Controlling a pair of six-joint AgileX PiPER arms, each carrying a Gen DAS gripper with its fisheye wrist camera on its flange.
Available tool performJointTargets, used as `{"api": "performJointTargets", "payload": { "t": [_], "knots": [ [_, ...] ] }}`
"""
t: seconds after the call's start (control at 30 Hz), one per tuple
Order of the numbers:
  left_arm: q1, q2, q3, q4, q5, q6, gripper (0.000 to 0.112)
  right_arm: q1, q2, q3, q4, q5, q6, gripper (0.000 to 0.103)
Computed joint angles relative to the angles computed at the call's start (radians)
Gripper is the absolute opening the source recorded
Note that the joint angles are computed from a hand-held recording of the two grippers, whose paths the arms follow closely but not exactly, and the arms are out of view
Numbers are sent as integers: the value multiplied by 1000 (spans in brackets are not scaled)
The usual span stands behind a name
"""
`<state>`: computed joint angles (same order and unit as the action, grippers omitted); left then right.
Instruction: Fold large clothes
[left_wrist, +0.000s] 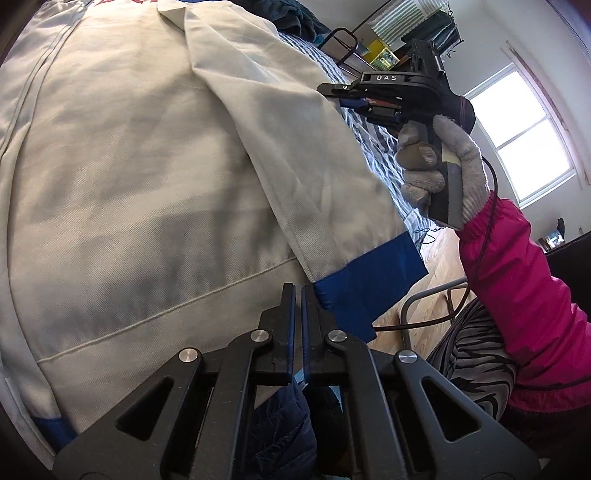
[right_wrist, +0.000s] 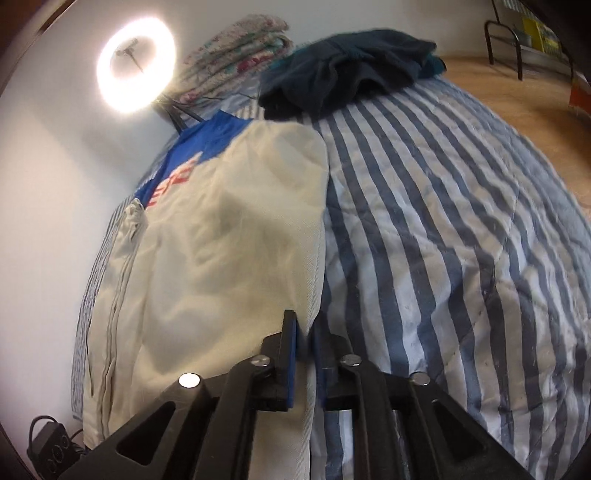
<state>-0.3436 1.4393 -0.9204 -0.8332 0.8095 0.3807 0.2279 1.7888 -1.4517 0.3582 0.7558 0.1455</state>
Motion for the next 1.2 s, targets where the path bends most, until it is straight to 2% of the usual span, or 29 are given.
{"api": "performJointTargets", "payload": {
  "t": [0.03, 0.2, 0.23, 0.27, 0.33, 0.5, 0.6, 0.63, 0.67, 0.73, 0.83, 0.9, 0.97, 1.07, 1.2],
  "knots": [
    [9, 0, 1, -11, 13, 12, 1, -18, -6, 17, 60, 4, -49, 19],
    [78, -19, 2, -57, 72, 46, 2, -62, -103, 125, 194, 30, -174, 23],
    [95, -28, 6, -74, 77, 57, 11, -77, -131, 164, 252, 45, -224, 25],
    [106, -33, 7, -89, 79, 61, 25, -83, -152, 194, 282, 58, -251, 27],
    [122, -34, 7, -127, 72, 79, 31, -78, -199, 253, 280, 70, -257, 31],
    [59, -2, -55, -39, -1, -12, 31, -65, -267, 392, 334, 96, -290, 40],
    [-25, 58, -96, 182, -53, -227, 31, -54, -282, 438, 353, 91, -314, 40],
    [-45, 45, -70, 226, -98, -268, 21, -54, -292, 454, 367, 83, -326, 40],
    [-63, 38, -67, 271, -118, -303, 15, -51, -298, 460, 366, 84, -324, 33],
    [-91, 30, -83, 352, -110, -345, 14, -44, -307, 469, 363, 88, -331, 23],
    [-92, 22, -92, 362, -97, -355, 14, -27, -314, 488, 369, 85, -348, 26],
    [-80, 6, -98, 330, -86, -330, 14, -46, -321, 506, 420, 99, -386, 31],
    [-88, -26, -106, 341, -111, -350, 14, -83, -328, 534, 498, 130, -447, 36],
    [-122, -55, -128, 369, -157, -380, 14, -129, -347, 584, 561, 157, -508, 36],
    [-142, 23, -182, 347, -168, -349, 14, -185, -361, 644, 647, 188, -596, 33]
  ]
}}
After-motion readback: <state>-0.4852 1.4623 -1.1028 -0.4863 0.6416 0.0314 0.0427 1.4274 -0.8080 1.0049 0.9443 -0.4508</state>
